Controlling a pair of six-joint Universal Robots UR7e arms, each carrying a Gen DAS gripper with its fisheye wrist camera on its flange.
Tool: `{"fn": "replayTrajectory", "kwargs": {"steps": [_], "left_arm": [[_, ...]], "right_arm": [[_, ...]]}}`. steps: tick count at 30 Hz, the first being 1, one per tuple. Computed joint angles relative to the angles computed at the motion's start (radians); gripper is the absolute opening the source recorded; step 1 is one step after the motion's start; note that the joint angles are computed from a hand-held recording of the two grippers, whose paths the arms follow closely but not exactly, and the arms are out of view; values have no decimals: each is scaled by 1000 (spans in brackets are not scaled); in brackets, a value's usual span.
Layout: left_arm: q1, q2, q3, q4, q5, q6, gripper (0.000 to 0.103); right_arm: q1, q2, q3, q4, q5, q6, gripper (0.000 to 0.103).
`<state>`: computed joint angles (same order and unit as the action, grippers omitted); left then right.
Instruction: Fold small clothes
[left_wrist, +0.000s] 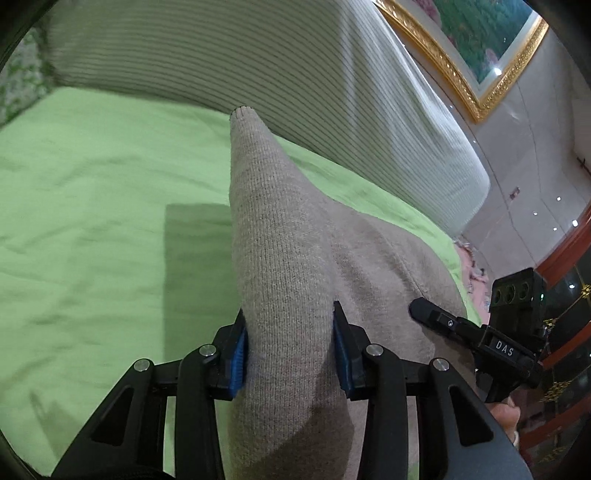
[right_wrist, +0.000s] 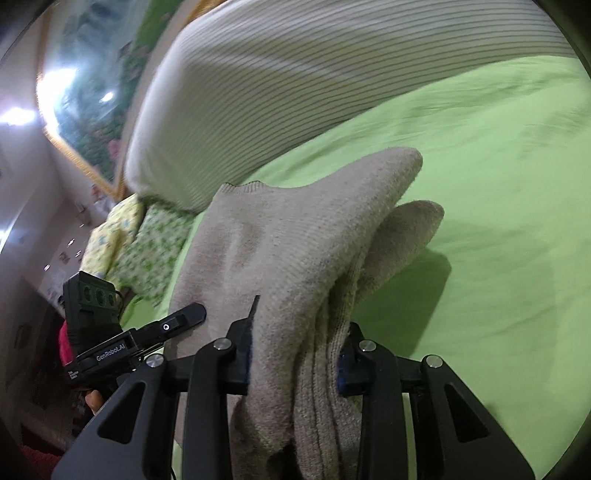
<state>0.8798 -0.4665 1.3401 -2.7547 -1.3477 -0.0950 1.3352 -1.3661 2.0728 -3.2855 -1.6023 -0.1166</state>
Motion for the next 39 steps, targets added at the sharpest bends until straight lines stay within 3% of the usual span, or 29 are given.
{"fn": "replayTrajectory", "kwargs": {"steps": [6,13,26,33,39], "left_arm": [[64,-88,21,57,62,62,39],[100,-60,-19,77,75,51,39],[119,-74,30,4,39,53,39],[130,-38,4,33,72,77,40],[163,-52,27,12,-8,75,46]], "right_arm": [[55,152,-91,6,7,8,32],[77,256,-159,19,-10,20,32],[96,269,-191,41,-45,-6,32],[72,284,-203,55,-40,-3,32],[33,279,-185,61,0,-6,41]]}}
